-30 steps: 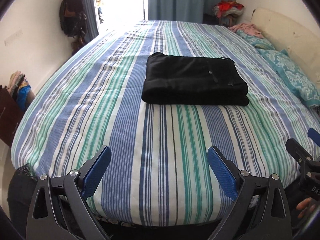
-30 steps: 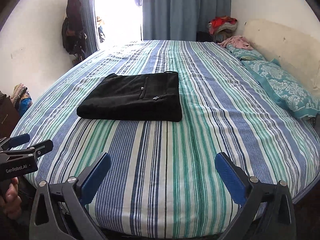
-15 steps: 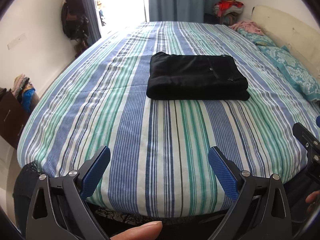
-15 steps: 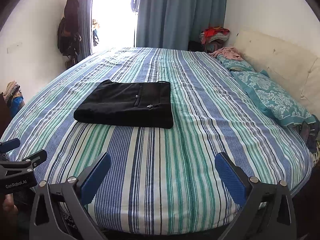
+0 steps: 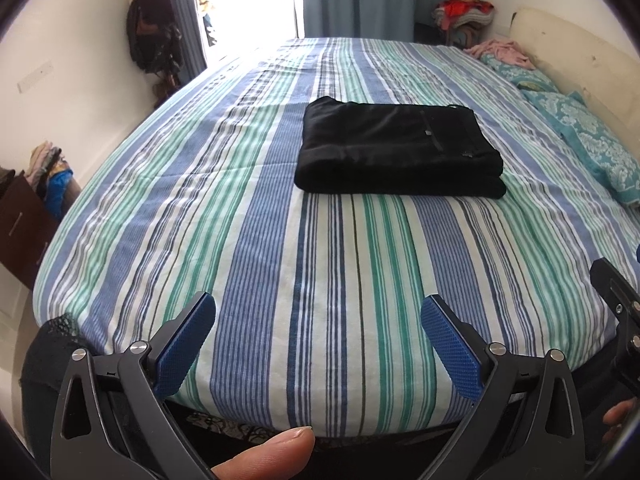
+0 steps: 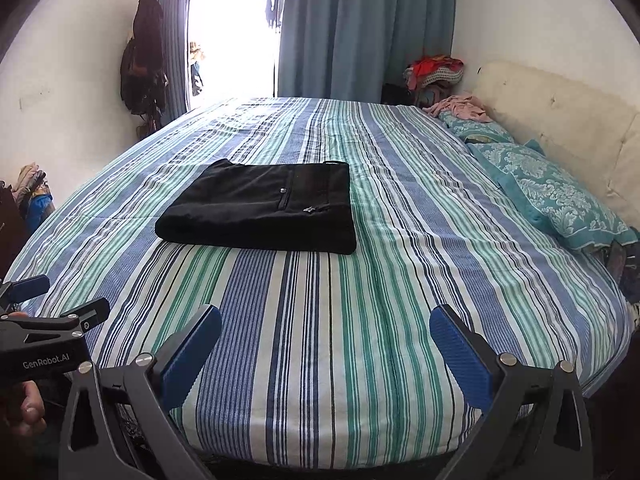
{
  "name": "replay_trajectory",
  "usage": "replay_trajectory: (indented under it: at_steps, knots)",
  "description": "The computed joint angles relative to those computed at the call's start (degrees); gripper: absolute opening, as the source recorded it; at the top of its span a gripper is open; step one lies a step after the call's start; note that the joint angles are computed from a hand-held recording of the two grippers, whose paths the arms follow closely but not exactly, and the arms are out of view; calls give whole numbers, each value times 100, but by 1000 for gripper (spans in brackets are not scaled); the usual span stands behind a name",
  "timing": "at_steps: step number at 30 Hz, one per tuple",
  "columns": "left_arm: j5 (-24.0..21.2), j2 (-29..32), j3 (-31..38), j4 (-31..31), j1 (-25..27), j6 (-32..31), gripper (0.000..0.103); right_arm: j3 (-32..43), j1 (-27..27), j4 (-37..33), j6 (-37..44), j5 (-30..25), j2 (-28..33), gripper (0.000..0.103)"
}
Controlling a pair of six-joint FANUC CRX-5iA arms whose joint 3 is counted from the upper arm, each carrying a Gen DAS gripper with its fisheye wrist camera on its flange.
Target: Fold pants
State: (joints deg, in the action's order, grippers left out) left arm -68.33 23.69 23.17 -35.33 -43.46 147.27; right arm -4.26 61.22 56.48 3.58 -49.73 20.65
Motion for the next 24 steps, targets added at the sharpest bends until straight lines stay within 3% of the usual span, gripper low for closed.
replay_trajectory:
  at_steps: [12, 24]
  knots:
    - [-180, 78, 127, -171, -72, -83, 103, 12, -8, -50, -4, -40, -7, 103]
    - [-17, -20, -3, -84, -36, -62, 102, -168, -24, 262, -392, -56, -135, 103]
